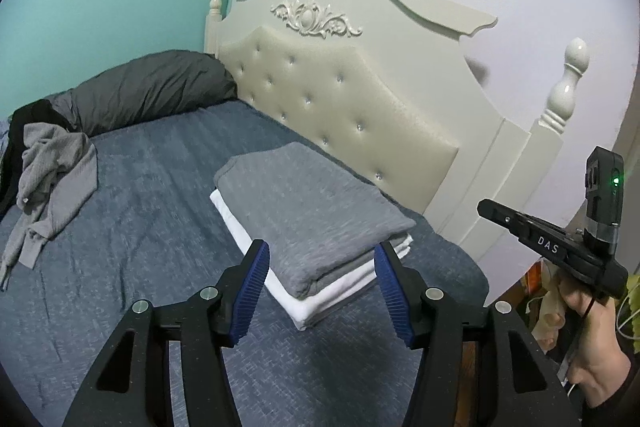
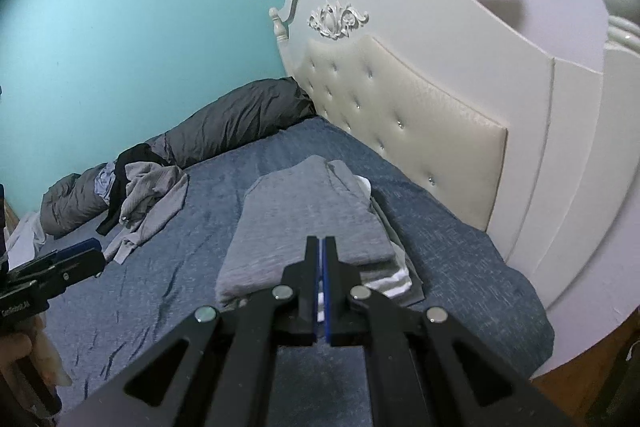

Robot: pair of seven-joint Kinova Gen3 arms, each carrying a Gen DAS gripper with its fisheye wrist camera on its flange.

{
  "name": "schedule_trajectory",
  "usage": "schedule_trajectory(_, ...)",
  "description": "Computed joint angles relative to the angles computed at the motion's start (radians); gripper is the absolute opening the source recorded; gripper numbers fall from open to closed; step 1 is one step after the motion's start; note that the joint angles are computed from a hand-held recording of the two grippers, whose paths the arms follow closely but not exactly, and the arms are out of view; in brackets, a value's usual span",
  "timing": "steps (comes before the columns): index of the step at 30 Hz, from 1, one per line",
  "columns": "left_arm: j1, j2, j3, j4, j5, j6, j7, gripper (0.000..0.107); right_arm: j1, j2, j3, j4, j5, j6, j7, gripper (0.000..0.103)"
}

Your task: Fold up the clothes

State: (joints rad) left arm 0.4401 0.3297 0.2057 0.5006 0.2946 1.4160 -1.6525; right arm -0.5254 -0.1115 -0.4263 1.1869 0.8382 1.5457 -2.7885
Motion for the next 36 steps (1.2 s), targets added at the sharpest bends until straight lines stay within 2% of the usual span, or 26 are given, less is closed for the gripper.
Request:
schedule_trajectory(7,-0.042,-0.051,0.003,0.017,0.031,0.012,-0.009,0.064,-0.107,0.053,-0.062,-0.104,0.116,0.141,-0.038,0.002)
schedule_trajectory(14,-0.095,-0.104,0.004,0.054,0.075,0.014,-0.036,0.071,-0.285,0.125,-0.092,-0.226,0.270,0.305,-0.055,0.012)
schedule_trajectory(17,-0.122,-0.126,0.002,0.071,0.097,0.018,-0.051,0.071,-0.369,0.158,-0.093,-0.278,0.338,0.371,-0.050,0.012)
schedule_trajectory(22,-0.160,-0.165,-0.006,0.098,0.122,0.023,-0.082,0.074,-0.490,0.197,-0.072,-0.330,0.411,0.440,-0.056,0.014)
schedule_trajectory(25,-0.186,-0.185,-0.012,0.115,0.147,0.029,-0.096,0.077,-0.552,0.211,-0.052,-0.344,0.435,0.463,-0.073,0.027)
schedule_trajectory(26,-0.195,-0.192,-0.014,0.121,0.159,0.031,-0.102,0.077,-0.571,0.215,-0.044,-0.347,0.440,0.467,-0.079,0.034)
schedule_trajectory(32,-0.226,-0.241,-0.028,0.173,0.198,0.030,-0.145,0.082,-0.698,0.252,0.004,-0.392,0.500,0.516,-0.090,0.037)
schedule_trajectory(35,-0.233,-0.260,-0.036,0.196,0.214,0.033,-0.162,0.083,-0.746,0.258,0.032,-0.403,0.505,0.527,-0.109,0.047)
schedule_trajectory(36,-0.236,-0.267,-0.038,0.204,0.221,0.034,-0.168,0.084,-0.763,0.263,0.042,-0.411,0.510,0.533,-0.107,0.047)
